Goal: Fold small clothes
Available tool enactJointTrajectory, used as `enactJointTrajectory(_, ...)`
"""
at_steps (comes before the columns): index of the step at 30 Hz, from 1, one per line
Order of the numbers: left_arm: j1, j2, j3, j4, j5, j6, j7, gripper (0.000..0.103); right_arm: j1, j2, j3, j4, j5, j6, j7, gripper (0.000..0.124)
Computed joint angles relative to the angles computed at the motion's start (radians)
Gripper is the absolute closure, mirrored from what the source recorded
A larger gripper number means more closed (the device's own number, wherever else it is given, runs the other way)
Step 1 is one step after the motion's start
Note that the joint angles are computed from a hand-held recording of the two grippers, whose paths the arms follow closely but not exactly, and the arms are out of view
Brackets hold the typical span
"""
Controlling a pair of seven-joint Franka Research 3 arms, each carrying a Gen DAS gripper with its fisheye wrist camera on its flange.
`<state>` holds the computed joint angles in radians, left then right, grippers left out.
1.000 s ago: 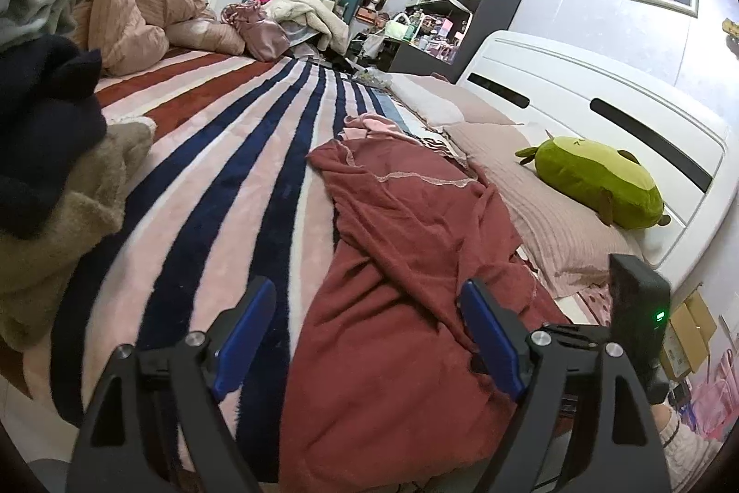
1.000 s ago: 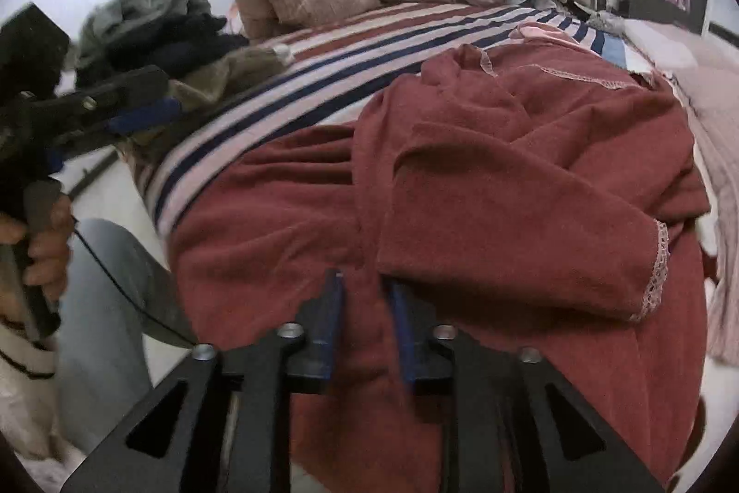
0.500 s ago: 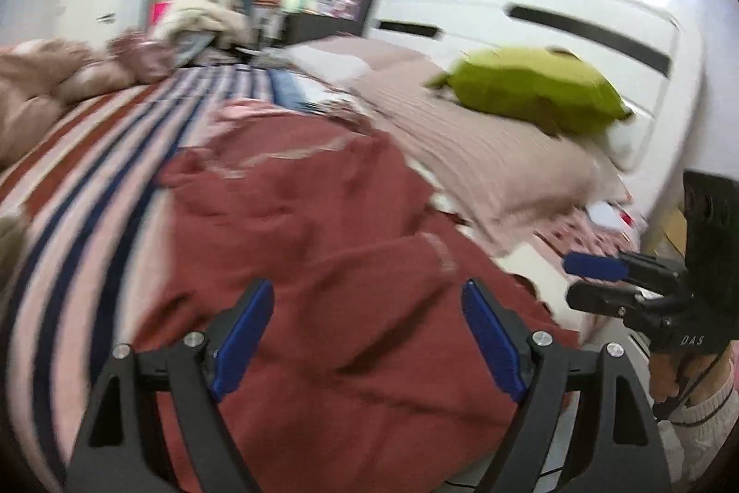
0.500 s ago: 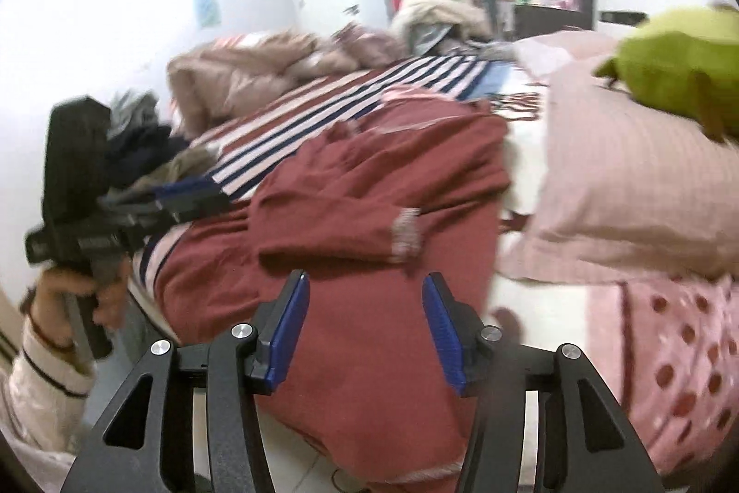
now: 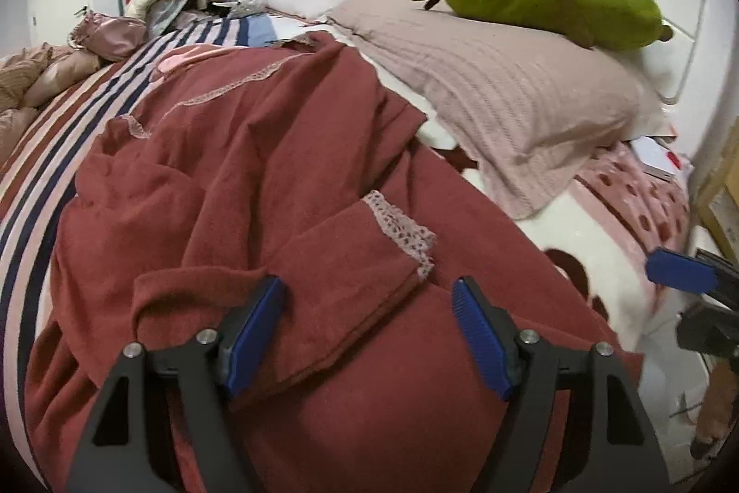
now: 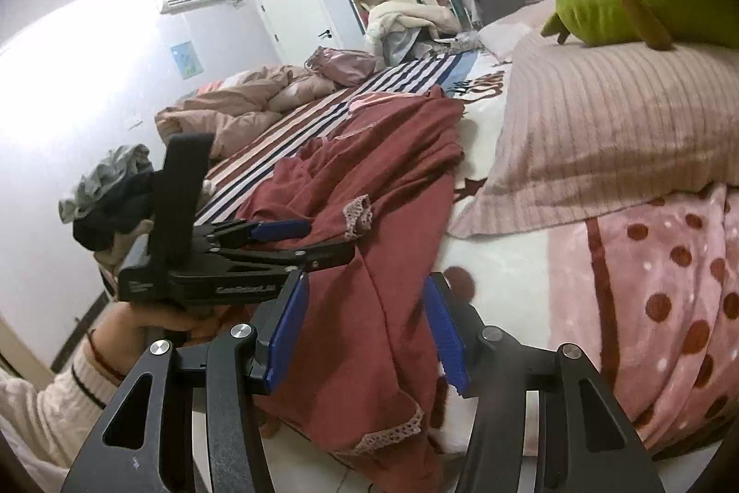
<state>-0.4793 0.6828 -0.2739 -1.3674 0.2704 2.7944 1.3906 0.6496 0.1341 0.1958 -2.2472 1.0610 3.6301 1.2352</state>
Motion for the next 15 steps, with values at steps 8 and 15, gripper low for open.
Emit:
enactJointTrajectory(8,0.032,-0.029,0.007,-0.052,0.008,0.067,-0.118,0.097,-0.019,-0.007,0.002,-0.044,-0.110,0.013,0.137,0.077)
enactJointTrajectory(15,0.284,-0.205,-0.220,-0.362,-0.136,0.337,-0.035,0.098,-0.003,-0.001,-0.005,-0.018,-0.037,0.001,0.072,0.077)
